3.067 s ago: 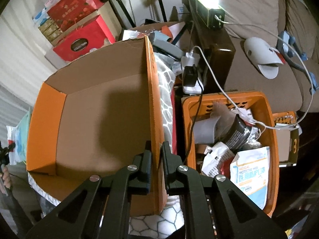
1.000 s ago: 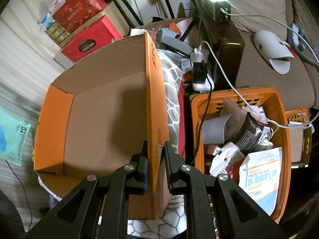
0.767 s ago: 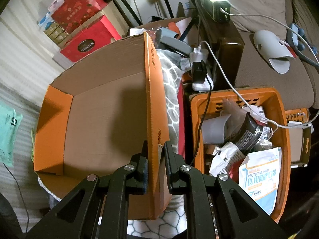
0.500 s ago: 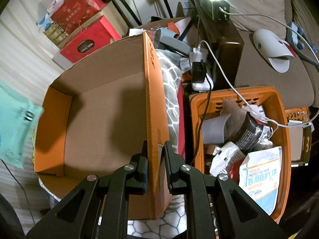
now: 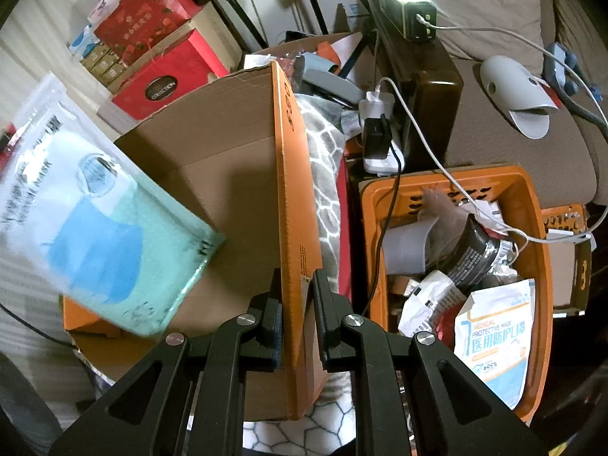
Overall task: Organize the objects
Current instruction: 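Carry the held mask bag with the left gripper over the cardboard box, then lower the mask bag into the box and open the left gripper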
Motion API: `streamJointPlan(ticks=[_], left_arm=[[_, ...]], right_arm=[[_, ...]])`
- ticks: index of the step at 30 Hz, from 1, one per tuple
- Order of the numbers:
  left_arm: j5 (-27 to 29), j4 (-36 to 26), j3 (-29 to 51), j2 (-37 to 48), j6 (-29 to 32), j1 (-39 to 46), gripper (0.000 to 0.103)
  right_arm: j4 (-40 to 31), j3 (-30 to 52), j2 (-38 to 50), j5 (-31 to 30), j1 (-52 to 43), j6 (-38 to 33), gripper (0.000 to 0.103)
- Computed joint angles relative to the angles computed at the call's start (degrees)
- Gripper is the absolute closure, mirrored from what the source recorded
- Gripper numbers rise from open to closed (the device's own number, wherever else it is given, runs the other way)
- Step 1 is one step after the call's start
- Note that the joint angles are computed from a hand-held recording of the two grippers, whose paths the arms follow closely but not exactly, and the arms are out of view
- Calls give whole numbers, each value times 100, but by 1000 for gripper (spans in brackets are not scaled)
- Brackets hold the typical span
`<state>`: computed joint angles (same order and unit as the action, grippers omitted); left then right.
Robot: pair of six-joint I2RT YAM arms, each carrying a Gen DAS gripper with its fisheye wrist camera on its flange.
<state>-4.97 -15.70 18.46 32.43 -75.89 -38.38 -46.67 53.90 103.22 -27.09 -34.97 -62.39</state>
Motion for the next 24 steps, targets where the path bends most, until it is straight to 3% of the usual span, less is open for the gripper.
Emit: streamJointPlan(ticks=[2, 5, 10, 16, 20, 23, 24], left_arm=[[-191, -279, -145, -245, -28, -157, 101], [-897, -1045, -65, -302, -126, -740, 100], [-1666, -1642, 258, 801, -607, -1904, 100], [-1393, -1266, 778, 2859, -682, -2467, 100], [-1403, -1441, 1204, 3748, -650, -2691, 99], [-1201, -1585, 1424, 4108, -452, -2649, 90], [-1192, -1657, 1467, 4144, -495, -2688, 81]], right_arm=[[-4, -5, -6, 1, 3, 9, 90], [2, -9, -9, 3, 4, 6, 90], [15, -6, 1, -1, -7, 7, 90], [9, -6, -5, 6, -1, 6, 90], [2, 4, 12, 2, -14, -17, 90], [-1, 0, 5, 1, -8, -5, 90], [3, -3, 3, 1, -8, -8, 90]])
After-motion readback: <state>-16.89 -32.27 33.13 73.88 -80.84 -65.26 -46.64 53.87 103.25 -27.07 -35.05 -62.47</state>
